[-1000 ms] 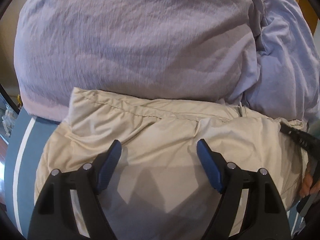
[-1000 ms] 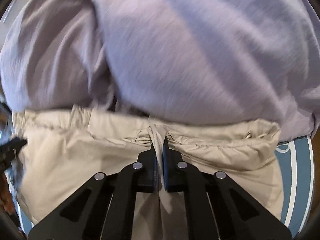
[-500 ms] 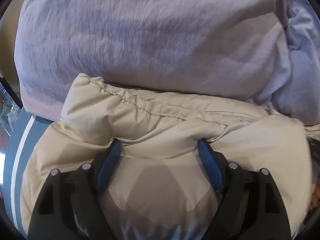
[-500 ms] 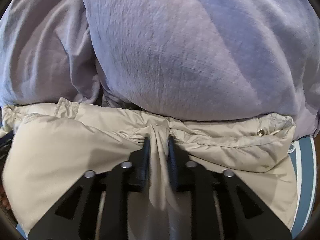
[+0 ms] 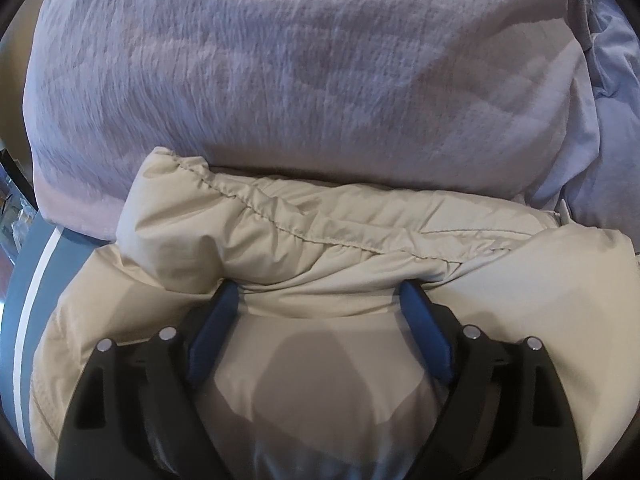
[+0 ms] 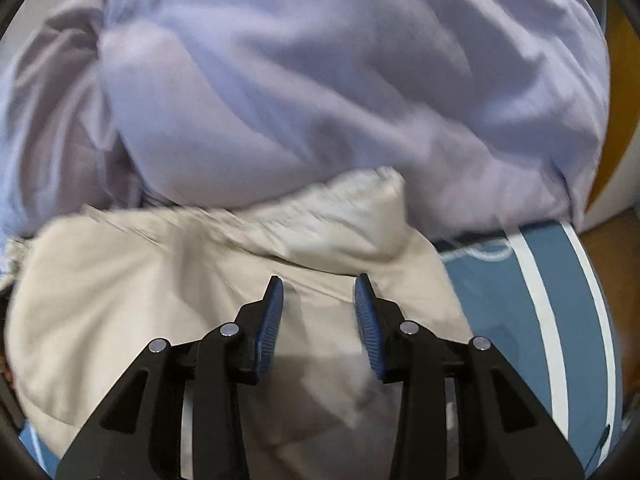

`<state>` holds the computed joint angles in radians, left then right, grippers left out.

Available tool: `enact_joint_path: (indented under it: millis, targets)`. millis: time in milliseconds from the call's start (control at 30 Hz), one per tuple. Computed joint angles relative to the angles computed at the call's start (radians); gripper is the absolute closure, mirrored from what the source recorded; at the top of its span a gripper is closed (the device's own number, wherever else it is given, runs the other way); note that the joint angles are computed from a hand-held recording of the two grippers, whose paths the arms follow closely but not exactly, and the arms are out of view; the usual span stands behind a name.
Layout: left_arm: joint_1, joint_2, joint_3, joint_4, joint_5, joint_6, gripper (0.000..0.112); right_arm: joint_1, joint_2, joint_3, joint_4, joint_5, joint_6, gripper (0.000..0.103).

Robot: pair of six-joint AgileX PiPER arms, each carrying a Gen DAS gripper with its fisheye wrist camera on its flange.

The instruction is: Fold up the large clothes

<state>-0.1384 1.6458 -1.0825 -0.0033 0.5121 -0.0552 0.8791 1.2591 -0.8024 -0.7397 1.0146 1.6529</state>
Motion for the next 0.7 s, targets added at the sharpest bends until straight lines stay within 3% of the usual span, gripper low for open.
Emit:
enact_joint_path:
  millis: [167,267,700]
  targets:
    - [0.022,0.017,0.032,-0.036,-0.054,0.048,0.028,0.010,0.062,0.011,-0.026,0.007,0.032,0.063]
    - [0.017,0.025,0.073,-0.034,-0.112,0.040,0.027,-0.042,0.146,-0.020,-0.051,-0.050,0.029,0.063]
    - [0.016,0.090,0.124,-0.032,-0.249,0.032,0.025,-0.071,0.226,0.018,-0.152,-0.112,0.111,0.062]
